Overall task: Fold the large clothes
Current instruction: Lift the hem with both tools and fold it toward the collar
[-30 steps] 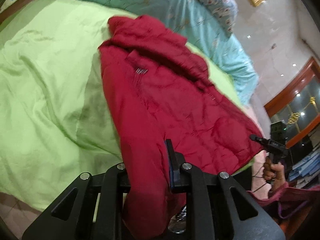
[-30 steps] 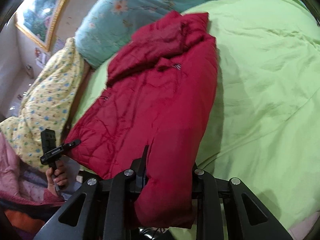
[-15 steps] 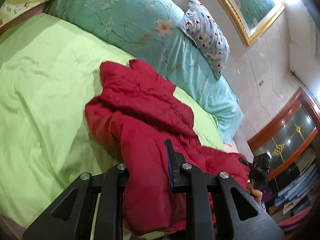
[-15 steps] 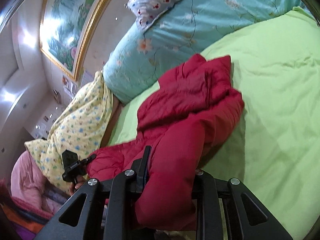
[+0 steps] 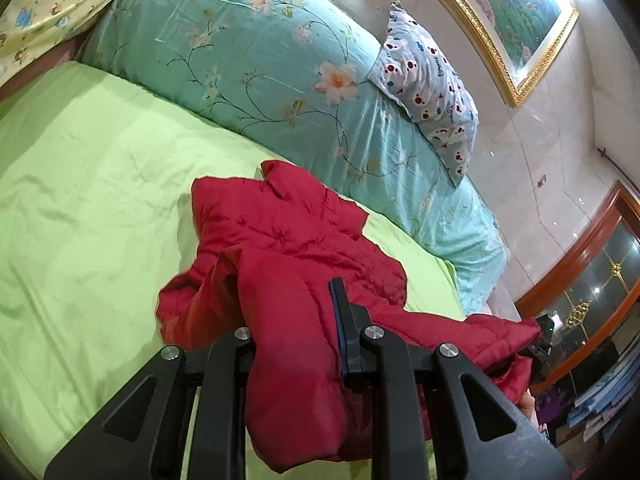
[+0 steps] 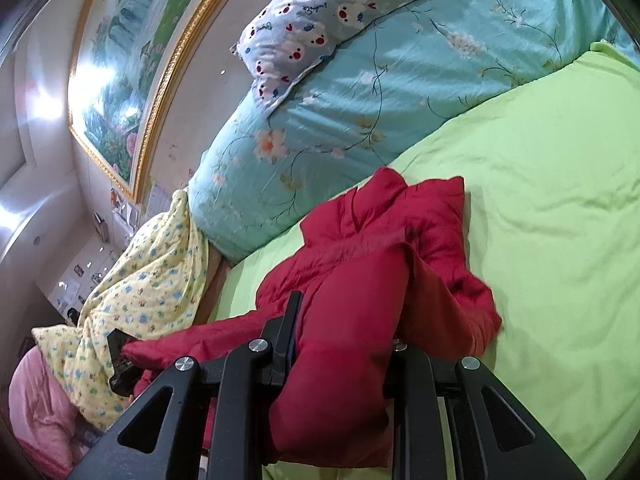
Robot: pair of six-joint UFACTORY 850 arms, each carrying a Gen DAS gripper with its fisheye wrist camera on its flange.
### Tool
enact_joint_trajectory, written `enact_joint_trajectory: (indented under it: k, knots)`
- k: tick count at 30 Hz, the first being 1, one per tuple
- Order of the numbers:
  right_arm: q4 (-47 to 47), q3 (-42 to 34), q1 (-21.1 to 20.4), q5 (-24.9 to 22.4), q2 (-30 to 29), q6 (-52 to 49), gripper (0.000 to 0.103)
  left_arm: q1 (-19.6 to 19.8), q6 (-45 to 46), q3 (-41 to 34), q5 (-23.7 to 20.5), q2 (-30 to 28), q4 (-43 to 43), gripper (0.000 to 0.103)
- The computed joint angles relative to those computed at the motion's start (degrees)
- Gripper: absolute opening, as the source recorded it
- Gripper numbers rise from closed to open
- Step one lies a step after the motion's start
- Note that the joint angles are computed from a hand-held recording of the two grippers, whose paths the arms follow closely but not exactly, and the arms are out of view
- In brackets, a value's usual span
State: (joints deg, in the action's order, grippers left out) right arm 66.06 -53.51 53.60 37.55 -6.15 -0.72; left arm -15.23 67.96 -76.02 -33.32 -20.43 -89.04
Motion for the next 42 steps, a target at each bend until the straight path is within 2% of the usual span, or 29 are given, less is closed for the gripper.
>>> enact_joint_trajectory:
  k: [8,23,27,33,42]
  knots:
    - [7.18,-5.00,-3.27,-1.69,-3.11,-11.60,0.023,-1.80,-4.49,-6.37,5.26,-4.40,4.74,0.018]
    - [11.88,-8.16,-6.79,-0.55,-6.40,-16.21,0.024,-2.94,-14.77,-14.71,10.75,-10.86,13.86,0.018]
    - [14.34,-9.80,-7.57,0.06,-7.83,-19.00,0.024,-3.84,-20.97,-18.80,12.72,-13.63,20.54,0.018]
    - [17.23,-12.36,-9.65,-0.27,-10.26,-22.94,0.024,-3.83,-30.80,-26.43,11.43,-19.24,29.32,0.018]
    - [23.15,-16.87,-13.27,-2.42,-14.56,-28.13,0.024,-5.28,-53.83,-39.79,9.86,-28.77,52.56,0.018]
